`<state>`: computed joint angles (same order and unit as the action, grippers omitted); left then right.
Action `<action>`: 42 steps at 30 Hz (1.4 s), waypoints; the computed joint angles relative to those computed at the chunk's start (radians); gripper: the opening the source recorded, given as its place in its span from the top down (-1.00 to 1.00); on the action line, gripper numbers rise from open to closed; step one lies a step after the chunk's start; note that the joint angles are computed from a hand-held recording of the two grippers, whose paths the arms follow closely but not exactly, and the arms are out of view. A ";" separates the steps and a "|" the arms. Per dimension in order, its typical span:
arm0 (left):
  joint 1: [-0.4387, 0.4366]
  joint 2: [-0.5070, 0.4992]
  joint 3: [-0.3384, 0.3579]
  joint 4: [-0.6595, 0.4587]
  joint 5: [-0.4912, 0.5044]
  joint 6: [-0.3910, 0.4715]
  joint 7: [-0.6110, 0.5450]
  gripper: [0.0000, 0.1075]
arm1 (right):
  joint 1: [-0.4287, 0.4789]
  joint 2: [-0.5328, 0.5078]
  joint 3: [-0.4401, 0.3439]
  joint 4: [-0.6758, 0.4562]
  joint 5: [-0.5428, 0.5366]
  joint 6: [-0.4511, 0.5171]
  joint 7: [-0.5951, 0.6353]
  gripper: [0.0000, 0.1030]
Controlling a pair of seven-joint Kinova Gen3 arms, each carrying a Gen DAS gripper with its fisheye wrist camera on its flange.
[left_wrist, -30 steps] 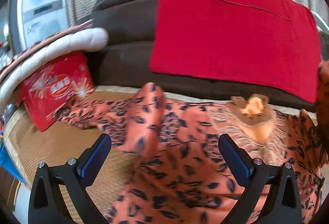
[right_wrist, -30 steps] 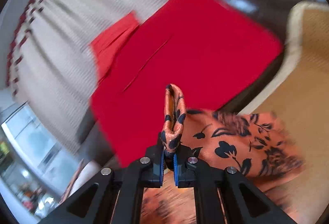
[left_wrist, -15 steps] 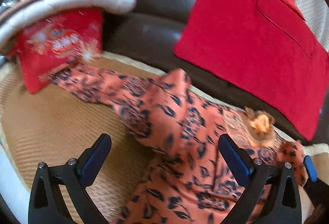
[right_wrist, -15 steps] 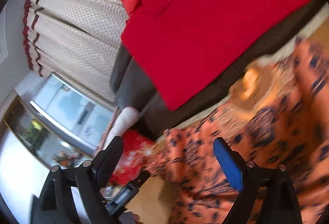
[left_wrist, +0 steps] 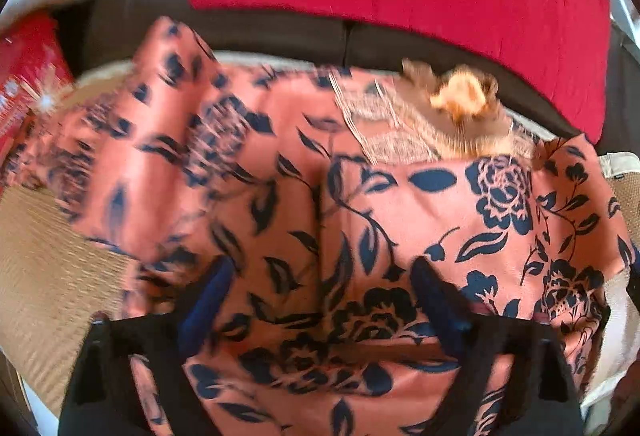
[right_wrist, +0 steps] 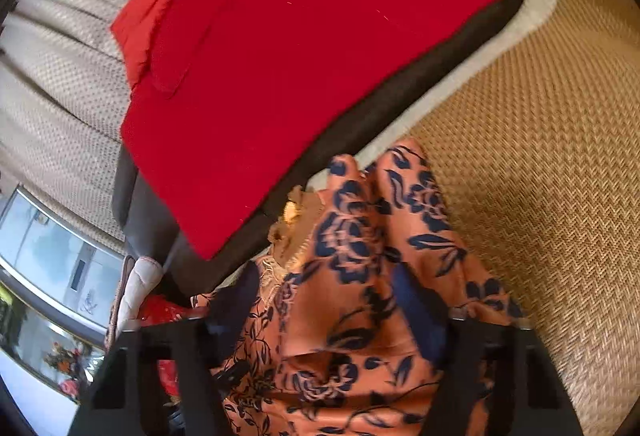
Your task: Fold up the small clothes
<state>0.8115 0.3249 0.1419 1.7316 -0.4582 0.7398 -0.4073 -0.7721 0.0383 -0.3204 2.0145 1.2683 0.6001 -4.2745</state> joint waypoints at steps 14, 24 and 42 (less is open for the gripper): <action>-0.044 0.016 -0.005 0.016 0.115 -0.121 -0.114 0.16 | 0.106 0.045 0.075 0.094 -0.069 -0.308 0.029 0.36; -0.068 -0.066 -0.039 0.147 0.093 -0.296 -0.056 0.92 | 0.052 0.038 0.107 0.091 -0.128 -0.272 0.093 0.36; 0.045 -0.004 -0.105 0.059 -0.006 -0.195 -0.002 0.95 | 0.056 0.030 0.094 0.093 -0.133 -0.262 0.101 0.36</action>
